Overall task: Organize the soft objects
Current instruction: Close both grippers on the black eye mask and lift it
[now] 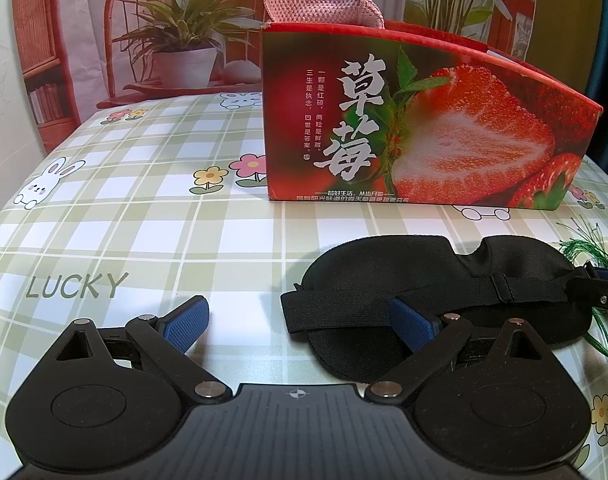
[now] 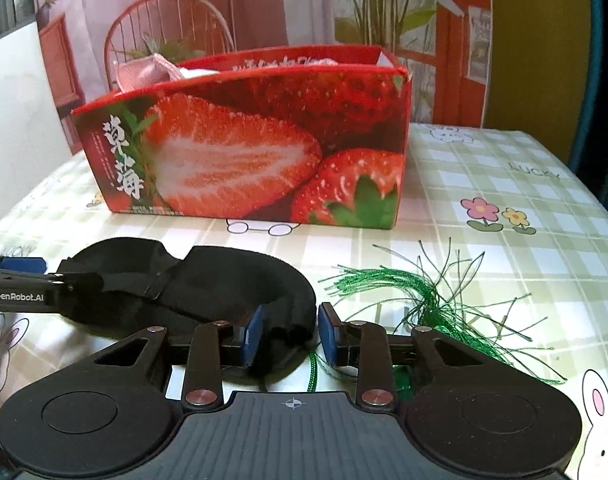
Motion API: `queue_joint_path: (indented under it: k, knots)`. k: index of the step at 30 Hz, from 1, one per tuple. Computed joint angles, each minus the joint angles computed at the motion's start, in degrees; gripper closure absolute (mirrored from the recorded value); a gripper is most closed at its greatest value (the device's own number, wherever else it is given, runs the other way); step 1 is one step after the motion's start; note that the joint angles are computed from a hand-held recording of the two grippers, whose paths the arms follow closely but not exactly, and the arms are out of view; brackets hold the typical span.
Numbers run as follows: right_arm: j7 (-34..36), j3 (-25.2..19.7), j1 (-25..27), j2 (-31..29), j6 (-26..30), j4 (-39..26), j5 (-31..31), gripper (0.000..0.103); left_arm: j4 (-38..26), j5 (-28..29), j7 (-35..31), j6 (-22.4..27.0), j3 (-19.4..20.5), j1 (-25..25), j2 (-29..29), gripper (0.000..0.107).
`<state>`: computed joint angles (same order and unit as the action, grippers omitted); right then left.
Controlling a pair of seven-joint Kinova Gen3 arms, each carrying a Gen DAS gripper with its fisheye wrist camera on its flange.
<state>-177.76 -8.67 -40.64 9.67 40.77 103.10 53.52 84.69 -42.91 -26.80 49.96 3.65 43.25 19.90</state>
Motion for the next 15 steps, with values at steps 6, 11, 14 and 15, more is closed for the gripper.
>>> queue_joint_path:
  k: [6, 11, 14, 15]
  knots:
    - [5.38, 0.7, 1.79, 1.1, -1.71, -2.11, -5.7, 0.064, 0.47, 0.31, -0.53, -0.78, 0.25, -0.28, -0.33, 0.009]
    - [4.67, 1.64, 2.39, 0.18, -4.82, -1.18, -7.7, 0.08, 1.63, 0.62, -1.05, -2.95, 0.6, -0.45, -1.53, 0.043]
    - [-1.45, 2.12, 2.48, -1.52, -8.0, 1.32, -5.14, 0.087, 3.21, 2.48, -1.44, -6.79, 1.17, -1.88, -2.92, 0.076]
    - [-3.4, 2.55, 1.26, -1.82, -7.25, 1.64, -2.94, 0.089, 3.32, 1.79, -0.65, -6.81, 0.81, -1.36, -2.94, 0.08]
